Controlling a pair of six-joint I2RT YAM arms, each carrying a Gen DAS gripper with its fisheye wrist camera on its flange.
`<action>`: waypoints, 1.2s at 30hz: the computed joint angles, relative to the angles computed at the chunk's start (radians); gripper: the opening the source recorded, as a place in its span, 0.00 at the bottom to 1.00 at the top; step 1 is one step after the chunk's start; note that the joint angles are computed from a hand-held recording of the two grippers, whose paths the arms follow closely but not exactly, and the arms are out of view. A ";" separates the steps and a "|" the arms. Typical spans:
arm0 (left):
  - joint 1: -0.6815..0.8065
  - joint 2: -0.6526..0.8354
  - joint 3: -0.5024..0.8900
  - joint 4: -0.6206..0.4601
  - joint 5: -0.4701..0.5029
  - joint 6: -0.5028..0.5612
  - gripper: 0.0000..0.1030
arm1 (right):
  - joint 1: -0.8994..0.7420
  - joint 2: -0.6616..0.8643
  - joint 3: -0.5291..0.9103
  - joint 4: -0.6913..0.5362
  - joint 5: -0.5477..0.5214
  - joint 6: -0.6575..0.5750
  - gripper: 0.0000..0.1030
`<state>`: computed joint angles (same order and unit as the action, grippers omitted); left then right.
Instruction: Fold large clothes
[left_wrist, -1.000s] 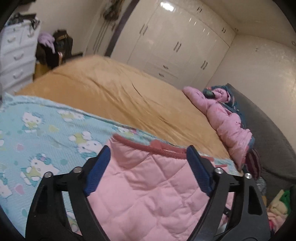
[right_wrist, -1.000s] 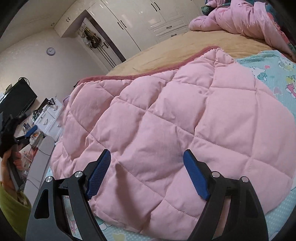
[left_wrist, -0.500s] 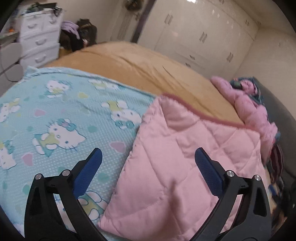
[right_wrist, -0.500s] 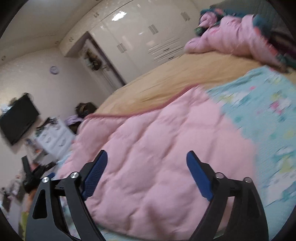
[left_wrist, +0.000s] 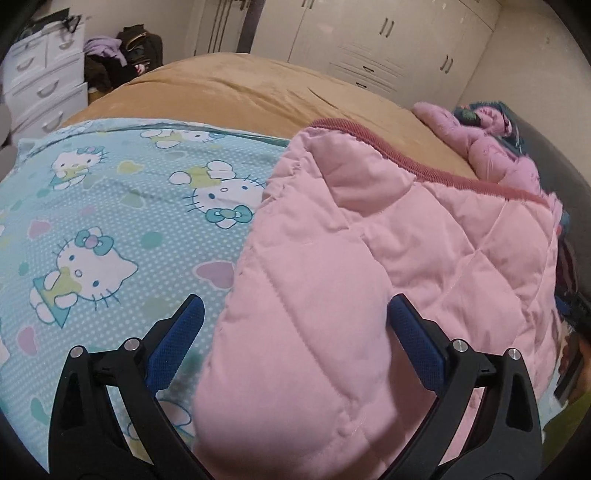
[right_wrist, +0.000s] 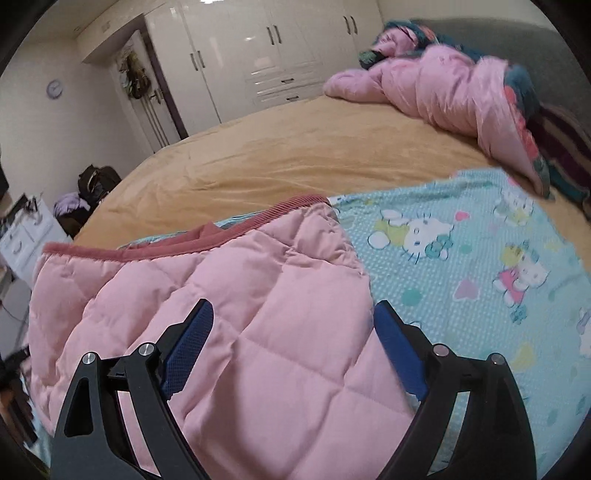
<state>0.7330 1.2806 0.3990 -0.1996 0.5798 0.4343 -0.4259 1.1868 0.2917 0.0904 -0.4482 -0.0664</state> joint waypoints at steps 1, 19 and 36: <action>-0.015 -0.024 -0.010 0.006 -0.023 -0.002 0.91 | 0.007 0.035 0.011 0.014 0.024 0.007 0.84; -0.002 -0.354 -0.020 0.013 0.143 -0.207 0.12 | -0.181 -0.330 -0.050 0.002 -0.181 -0.025 0.16; -0.189 -0.047 -0.062 0.544 0.008 -0.404 0.11 | 0.039 0.090 0.070 0.315 0.142 0.124 0.16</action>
<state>0.5436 1.2336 0.3367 0.3444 0.5876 0.0304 -0.3872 1.2769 0.3617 0.4058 -0.3067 0.0579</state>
